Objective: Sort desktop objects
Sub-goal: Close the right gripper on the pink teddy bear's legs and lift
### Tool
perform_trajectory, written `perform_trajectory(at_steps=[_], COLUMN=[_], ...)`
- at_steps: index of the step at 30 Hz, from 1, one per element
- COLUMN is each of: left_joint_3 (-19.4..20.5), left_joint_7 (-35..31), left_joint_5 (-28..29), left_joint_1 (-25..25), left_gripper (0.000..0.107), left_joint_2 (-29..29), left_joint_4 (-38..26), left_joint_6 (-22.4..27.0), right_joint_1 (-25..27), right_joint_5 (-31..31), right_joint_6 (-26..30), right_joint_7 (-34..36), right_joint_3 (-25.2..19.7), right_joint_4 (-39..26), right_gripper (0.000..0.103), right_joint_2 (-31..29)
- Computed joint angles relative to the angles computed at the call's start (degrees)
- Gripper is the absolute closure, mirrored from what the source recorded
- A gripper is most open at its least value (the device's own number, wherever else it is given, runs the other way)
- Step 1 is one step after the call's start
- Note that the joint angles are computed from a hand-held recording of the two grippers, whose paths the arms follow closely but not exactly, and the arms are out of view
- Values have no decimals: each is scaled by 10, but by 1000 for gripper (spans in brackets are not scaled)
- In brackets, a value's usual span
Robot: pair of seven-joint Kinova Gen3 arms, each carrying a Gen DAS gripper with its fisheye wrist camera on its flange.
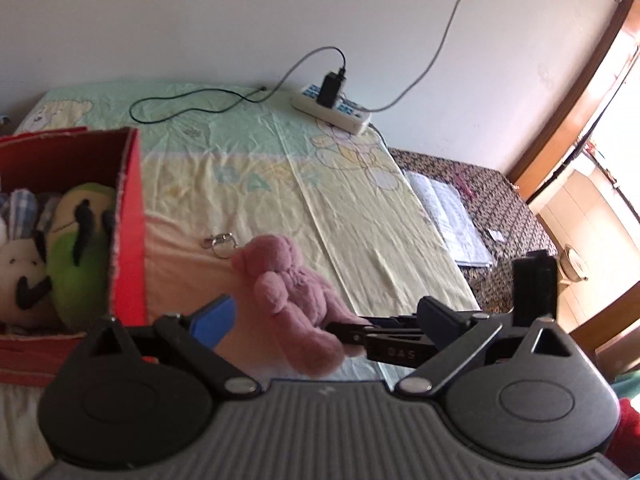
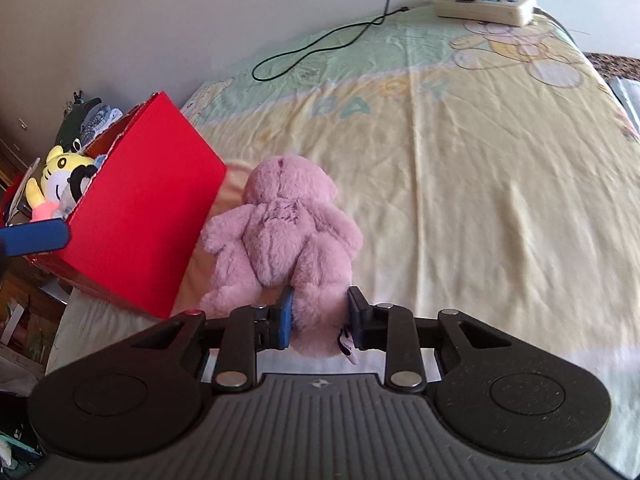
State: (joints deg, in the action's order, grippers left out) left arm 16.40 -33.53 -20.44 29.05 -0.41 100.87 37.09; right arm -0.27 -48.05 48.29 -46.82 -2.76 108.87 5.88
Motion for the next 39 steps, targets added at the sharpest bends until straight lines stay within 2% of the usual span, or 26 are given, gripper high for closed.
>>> perform_trajectory(at_steps=[6, 10, 13, 16, 22, 29, 32, 39], left_joint_3=[-16, -32, -39, -41, -52, -64, -67, -71], left_joint_7=[-86, -115, -134, -161, -151, -141, -141, -154], left_joint_5=[82, 118, 148, 199, 198, 160, 147, 102], left_joint_1=[1, 7, 6, -9, 9, 42, 51, 85], left_gripper=[11, 16, 25, 29, 29, 27, 26, 26], left_joint_2=[64, 104, 121, 130, 150, 174, 183, 188], left_joint_4=[-13, -31, -39, -36, -60, -92, -104, -123], left_joint_6=[-22, -10, 3, -3, 24, 37, 41, 48], right_joint_1=[45, 76, 86, 83, 74, 88, 104, 133], right_joint_5=[1, -47, -78, -90, -80, -75, -73, -75], right_joint_6=[73, 89, 94, 95, 104, 137, 172, 212], right_joint_7=[-3, 7, 8, 4, -12, -16, -24, -37], right_joint_3=[37, 59, 59, 46, 13, -5, -5, 2], right_joint_4=[16, 22, 12, -4, -48, -77, -90, -87], right_gripper=[69, 68, 68, 66, 55, 55, 56, 58], right_joint_2=[-19, -22, -6, 20, 75, 107, 121, 120])
